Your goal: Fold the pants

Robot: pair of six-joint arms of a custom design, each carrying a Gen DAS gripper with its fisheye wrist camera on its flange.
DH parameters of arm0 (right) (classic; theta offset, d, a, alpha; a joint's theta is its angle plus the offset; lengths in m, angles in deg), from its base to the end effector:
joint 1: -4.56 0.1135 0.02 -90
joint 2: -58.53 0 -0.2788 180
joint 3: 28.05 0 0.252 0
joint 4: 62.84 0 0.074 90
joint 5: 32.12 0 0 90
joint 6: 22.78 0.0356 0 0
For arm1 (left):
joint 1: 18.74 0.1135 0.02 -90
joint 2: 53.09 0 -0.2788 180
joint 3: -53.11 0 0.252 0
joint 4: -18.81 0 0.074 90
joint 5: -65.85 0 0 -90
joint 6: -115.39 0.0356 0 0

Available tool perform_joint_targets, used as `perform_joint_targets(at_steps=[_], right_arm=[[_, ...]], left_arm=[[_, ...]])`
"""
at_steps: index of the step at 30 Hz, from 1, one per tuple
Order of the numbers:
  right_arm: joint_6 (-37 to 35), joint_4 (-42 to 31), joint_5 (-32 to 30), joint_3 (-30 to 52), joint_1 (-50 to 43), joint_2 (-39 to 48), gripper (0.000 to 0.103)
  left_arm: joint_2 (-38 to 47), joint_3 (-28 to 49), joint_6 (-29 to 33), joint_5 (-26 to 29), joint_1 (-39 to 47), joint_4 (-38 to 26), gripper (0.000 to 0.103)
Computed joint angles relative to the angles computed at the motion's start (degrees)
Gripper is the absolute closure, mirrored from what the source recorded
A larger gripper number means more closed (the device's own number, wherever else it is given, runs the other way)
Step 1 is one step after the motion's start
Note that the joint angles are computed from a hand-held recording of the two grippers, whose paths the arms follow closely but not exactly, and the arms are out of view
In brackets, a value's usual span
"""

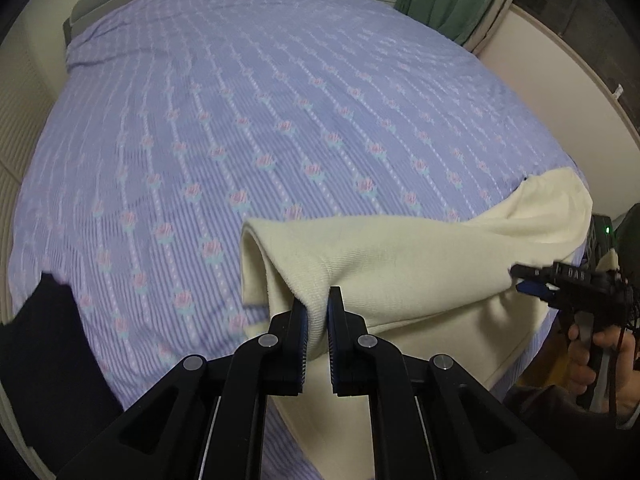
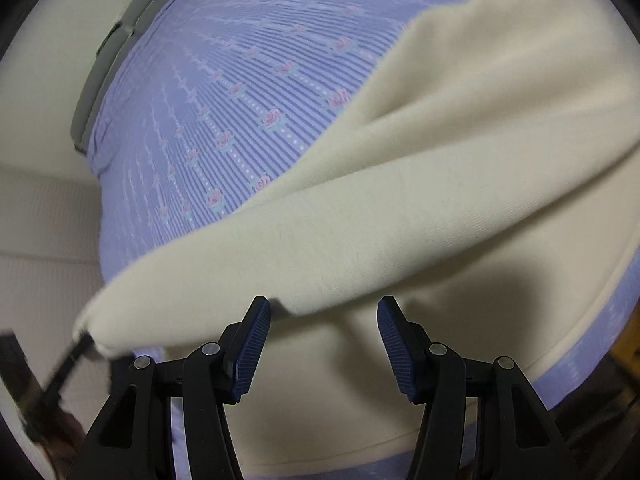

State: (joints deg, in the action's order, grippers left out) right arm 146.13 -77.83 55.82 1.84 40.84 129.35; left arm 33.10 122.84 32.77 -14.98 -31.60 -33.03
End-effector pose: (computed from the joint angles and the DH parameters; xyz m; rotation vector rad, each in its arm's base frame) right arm 0.1445 0.1077 0.1210 0.9883 2.5748 0.7402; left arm 0.2751 -0.0686 0.2189 0.5269 2.7104 -0.2464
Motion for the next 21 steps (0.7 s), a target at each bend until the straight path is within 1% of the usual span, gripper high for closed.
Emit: perform_joint_targets(at_steps=[1,2,3,4,5,7,11,15,18,21], right_arm=[[0.8,1.9,0.1,-0.6,0.3,0.8,0.046],[1.3,4.7,-0.7,-1.1,0.0,2.2,0.052],[1.8,7.4,-1.5,-1.6,0.1,3.5,0.075],[1.8,8.4,-2.4,-1.3,-0.1,4.7,0.088],[2.1,8.5,-2.5,-1.0,0.3,5.4,0.091],[2.4,5.7,-1.4,-0.3,1.3,3.5,0.093],[0.7,-4.7,1.1,2.9,4.7,-3.1,0.094],[-0.3,-12.4,1.4,4.7,7.3,-8.2,0.094],[-0.1,-15.8,1.4,5.3,9.6,-10.0,0.094],[0.1,-17.3,1.4,5.4,11.7,-10.3,0.094]], left_arm=[[-0.6,-0.7,-0.2,-0.1,0.0,-0.1,0.093],[-1.4,-1.5,-0.4,-0.2,0.2,-0.4,0.093],[-2.1,-2.2,-0.4,-0.2,0.4,-0.4,0.093],[-2.8,-2.8,-0.5,-0.3,0.6,-0.7,0.093],[-3.7,-3.5,-0.8,-0.5,0.7,-1.0,0.093],[-5.5,-4.8,-1.7,-0.4,1.1,-1.8,0.093],[-12.1,-8.6,-3.8,-0.4,1.5,-5.0,0.093],[-18.8,-11.8,-5.0,-0.6,0.8,-8.8,0.093],[-25.4,-15.7,-6.5,-1.2,-0.5,-10.2,0.093],[-31.7,-20.2,-9.0,-2.4,-2.2,-10.4,0.093]])
